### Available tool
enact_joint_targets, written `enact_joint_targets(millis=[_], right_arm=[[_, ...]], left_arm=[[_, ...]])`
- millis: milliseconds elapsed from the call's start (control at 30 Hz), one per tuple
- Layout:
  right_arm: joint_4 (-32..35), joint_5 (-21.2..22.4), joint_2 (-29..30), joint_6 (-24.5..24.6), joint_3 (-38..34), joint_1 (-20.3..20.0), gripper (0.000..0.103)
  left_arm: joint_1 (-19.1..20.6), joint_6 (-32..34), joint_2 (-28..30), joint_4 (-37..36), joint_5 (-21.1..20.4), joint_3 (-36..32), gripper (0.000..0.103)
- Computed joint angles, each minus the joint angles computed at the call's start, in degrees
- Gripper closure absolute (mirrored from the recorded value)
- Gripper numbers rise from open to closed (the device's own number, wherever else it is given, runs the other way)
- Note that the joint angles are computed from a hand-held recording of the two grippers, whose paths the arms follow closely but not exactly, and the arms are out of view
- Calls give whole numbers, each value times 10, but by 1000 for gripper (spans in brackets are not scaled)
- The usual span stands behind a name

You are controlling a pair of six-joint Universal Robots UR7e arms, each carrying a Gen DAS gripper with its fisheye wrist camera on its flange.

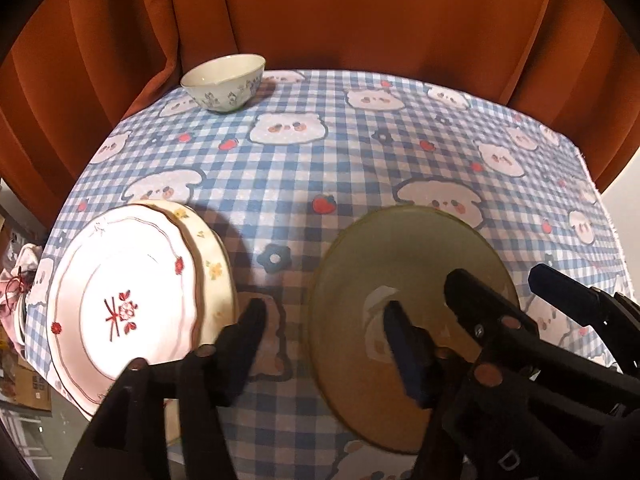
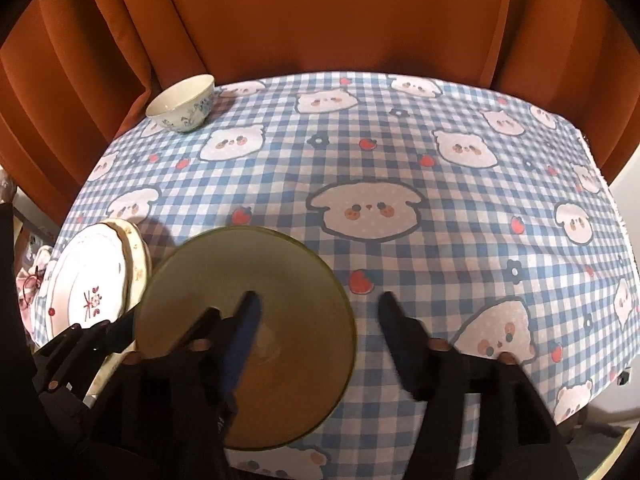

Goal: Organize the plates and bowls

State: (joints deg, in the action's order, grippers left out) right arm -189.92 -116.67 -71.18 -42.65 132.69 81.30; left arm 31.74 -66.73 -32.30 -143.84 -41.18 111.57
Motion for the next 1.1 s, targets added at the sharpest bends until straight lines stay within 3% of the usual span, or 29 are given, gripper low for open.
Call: enact_joint_targets(millis=[200, 733, 1100], right_arm=[[-42, -20, 11, 14, 14, 34, 28], [-141, -87, 114, 121, 7, 159, 24], [-133, -124, 195, 167, -74, 227, 24]], left_arm=[[-7, 44, -35, -63, 13, 47, 23], [19, 144, -170, -97, 56, 147, 23], [65, 239, -222, -114, 90, 140, 23]])
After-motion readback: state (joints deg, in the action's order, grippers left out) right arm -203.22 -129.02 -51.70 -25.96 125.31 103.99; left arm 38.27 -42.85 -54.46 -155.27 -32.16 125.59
